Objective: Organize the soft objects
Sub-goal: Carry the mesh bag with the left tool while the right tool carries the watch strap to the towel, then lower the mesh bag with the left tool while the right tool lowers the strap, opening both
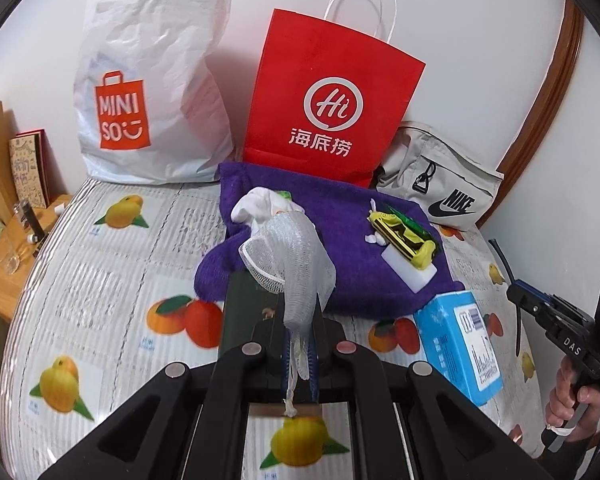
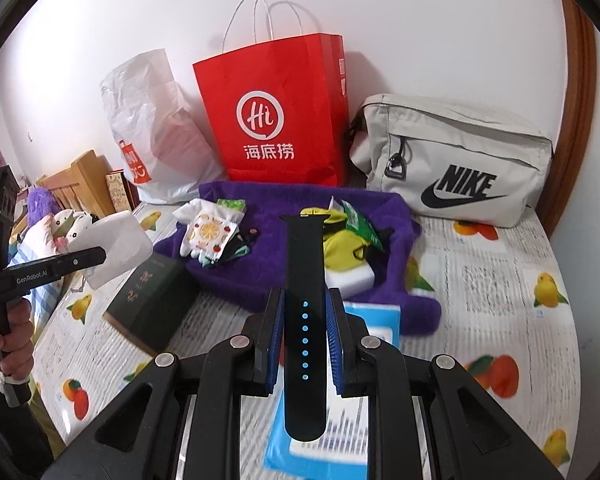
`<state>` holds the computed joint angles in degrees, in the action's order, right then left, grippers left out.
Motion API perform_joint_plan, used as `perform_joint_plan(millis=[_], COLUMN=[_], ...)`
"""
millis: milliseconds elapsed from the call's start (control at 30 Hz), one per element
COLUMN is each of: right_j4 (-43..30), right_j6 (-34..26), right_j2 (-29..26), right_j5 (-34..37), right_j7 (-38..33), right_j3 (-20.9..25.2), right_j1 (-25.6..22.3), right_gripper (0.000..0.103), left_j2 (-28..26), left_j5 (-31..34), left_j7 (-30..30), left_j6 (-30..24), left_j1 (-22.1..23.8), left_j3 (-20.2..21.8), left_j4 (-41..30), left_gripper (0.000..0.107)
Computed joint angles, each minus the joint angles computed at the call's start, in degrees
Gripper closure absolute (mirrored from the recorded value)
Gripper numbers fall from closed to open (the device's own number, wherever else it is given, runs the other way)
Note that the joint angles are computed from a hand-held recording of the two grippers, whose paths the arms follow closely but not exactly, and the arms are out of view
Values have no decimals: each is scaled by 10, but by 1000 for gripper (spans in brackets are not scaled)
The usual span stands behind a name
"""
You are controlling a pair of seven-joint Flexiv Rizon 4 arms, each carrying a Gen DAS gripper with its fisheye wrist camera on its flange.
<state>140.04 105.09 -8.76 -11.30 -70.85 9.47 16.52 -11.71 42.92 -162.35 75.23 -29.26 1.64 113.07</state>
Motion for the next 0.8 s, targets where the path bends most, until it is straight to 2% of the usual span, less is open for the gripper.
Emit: perform_joint_plan(millis=[200, 367, 500, 567, 733, 800], right_j4=[-55, -112, -170, -192, -254, -269], right_j6=[-21, -41, -75, -93, -148, -160], right_j2=[-46, -90, -137, -151, -196, -205], right_j5=[-29, -44, -52, -50, -25, -14], right_j7=[3, -5, -18, -26, -64, -74], right_j3=[26, 33, 85, 86, 126, 122], right_j1=[-39, -51, -99, -97, -122, -114], right_gripper=[83, 83, 83, 83, 83, 83], left_j2=[-34, -67, -91, -105, -144, -158], left_j5=[-43, -112, -156, -187, -258, -280], left_j7=[49, 121, 170, 203, 280, 305], left_j6=[22, 47, 48, 53, 60, 59], left_j1=[15, 26, 21, 28, 42, 43], left_j3=[1, 2, 12, 7, -11, -13], left_j4=[-19, -29, -46, -52, -77, -90], left_gripper=[99, 99, 99, 99, 99, 99])
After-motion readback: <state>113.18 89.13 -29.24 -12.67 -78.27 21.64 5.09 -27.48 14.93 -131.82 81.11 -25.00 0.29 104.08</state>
